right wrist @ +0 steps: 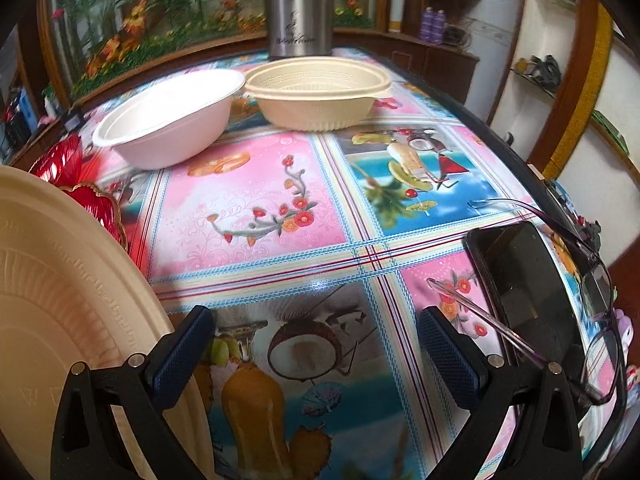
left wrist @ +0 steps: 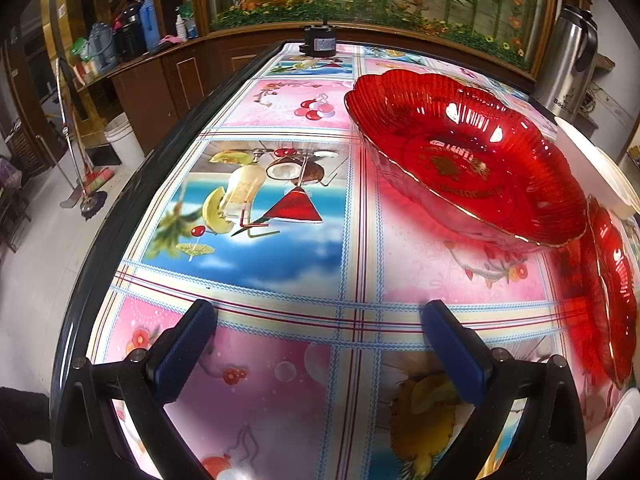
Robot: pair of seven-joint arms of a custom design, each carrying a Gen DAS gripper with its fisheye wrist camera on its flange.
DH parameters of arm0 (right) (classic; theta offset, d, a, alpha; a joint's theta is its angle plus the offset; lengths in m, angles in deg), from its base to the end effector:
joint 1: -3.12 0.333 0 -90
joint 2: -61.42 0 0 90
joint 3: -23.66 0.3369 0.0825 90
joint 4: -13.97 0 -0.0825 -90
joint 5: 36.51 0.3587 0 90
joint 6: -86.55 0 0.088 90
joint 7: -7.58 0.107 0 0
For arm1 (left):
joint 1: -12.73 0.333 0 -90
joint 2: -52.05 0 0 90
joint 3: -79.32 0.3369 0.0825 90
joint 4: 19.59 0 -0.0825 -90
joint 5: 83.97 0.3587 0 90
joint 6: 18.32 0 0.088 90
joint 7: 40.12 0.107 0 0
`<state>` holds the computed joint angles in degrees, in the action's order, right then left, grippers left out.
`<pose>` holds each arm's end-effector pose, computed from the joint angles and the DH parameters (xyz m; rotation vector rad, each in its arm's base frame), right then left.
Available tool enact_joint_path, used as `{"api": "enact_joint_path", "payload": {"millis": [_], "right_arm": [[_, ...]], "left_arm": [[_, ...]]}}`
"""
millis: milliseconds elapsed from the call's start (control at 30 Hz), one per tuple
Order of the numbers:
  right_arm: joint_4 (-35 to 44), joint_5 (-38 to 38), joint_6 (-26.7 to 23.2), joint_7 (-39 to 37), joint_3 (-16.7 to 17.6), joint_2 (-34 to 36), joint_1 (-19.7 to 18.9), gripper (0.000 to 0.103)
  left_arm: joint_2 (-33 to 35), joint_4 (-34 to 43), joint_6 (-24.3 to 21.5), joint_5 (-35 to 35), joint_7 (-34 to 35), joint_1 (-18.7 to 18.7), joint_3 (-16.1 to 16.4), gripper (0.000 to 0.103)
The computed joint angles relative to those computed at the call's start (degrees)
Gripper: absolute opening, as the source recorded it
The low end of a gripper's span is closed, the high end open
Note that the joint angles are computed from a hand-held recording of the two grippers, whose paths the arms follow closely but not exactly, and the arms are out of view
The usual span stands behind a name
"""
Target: Organize plates and bowls
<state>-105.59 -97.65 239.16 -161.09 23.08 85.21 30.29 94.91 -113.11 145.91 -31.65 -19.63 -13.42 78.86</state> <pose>0.5106 0.2841 0.2690 -1.5537 2.2729 -0.6720 0.6147 -0.3560 0.2529 -1.8047 1.9470 -0.6360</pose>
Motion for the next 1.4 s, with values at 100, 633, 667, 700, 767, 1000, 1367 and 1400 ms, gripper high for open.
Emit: {"api": "enact_joint_path", "payload": {"millis": [100,633,667,700,767,1000,1367,1400], "right_arm": [[-1.3,6.6,1.0,-11.0,2.4,-1.3,-3.1,0.101],[-11.1,-3.7,1.0,-7.6,5.6,-21.0,-4.3,0.093],[-10.7,-2.2,1.9,-9.2,5.8,-21.1,-4.6,0.093],[-9.5,-0.8,2.5,-10.5,6.1,-20.3,-4.7,0.093],[-8.3,2.6,5.7,-14.0,6.3,-19.2,-5.1,0.093],[-3.1,11.7,11.7,-23.7,6.9,-14.0,-4.3,0.094],[4.7,27.6,15.6,-41.5,9.3,-7.0,-3.2,0.094],[4.8,28.5,16.1,-42.6,9.5,-6.7,-3.2,0.094]], "left_arm": [[-0.4,-0.3,-1.3,-0.7,-0.1,-0.1,-0.5,0.103],[-9.5,-13.1,4.3,-7.1,5.5,4.0,-4.4,0.103],[-10.4,-13.9,4.5,-6.6,4.8,3.7,-3.9,0.103],[-11.3,-14.5,4.3,-5.9,4.1,3.3,-3.4,0.103],[-12.9,-15.1,2.6,-4.1,2.2,2.0,-2.2,0.103],[-17.5,-16.7,-1.1,6.0,-5.8,0.2,-1.5,0.103],[-20.6,-17.2,-6.2,15.3,-10.3,0.9,-5.5,0.103],[-20.7,-17.2,-6.4,15.9,-10.4,0.9,-5.8,0.103]]}}
